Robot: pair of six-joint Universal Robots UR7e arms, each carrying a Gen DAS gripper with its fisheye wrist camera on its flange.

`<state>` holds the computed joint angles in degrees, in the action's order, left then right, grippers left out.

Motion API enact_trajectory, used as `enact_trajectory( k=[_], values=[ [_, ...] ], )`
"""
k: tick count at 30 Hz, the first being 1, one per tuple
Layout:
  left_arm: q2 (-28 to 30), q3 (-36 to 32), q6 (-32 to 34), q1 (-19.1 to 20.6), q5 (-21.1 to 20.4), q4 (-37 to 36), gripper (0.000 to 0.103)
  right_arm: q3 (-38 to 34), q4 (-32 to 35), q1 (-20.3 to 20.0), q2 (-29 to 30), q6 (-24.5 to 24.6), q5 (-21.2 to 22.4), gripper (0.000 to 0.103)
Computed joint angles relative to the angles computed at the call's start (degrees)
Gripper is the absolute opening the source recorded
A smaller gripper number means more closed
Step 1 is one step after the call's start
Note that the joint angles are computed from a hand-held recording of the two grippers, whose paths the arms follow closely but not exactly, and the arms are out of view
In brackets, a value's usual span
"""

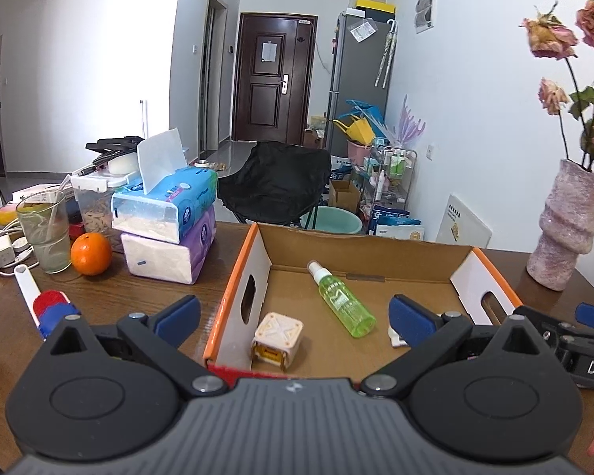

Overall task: Organize rigid objects
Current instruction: 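Withdraw both tools up and away from the cardboard box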

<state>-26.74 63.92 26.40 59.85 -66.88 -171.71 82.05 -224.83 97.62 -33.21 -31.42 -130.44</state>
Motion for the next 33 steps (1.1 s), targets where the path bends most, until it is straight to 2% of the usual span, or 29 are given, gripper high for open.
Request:
enact_trajectory(
  k=[11, 14, 22, 25, 33],
  values=[
    [-6.8, 11.0, -0.7, -0.1, -1.3, -3.9, 0.103, 5.1, -5.0, 2.7, -1.1, -2.6, -3.1, 0.103],
    [-8.2, 13.7, -0.2, -0.3, -0.2, -6.0, 0.103, 6.1, -6.1, 3.4, -1.1, -3.2, -3.9, 0.103],
    [-12.5, 20.4, 0.2, 0.0, -1.4, -7.5, 0.103, 10.7, -10.5, 4.9, -1.6, -6.1, -4.6, 0.103],
    [-13.9, 22.1, -0.3, 0.4, -2.0, -5.8, 0.103, 12.2, -12.7, 5.4, -1.5, -7.4, -5.3, 0.103],
    [-16.6, 27.5, -0.2, 1.4, -2.4, -7.3, 0.103, 17.0, -16.2, 6.0, -1.9, -7.2, -7.0, 0.103]
  ],
)
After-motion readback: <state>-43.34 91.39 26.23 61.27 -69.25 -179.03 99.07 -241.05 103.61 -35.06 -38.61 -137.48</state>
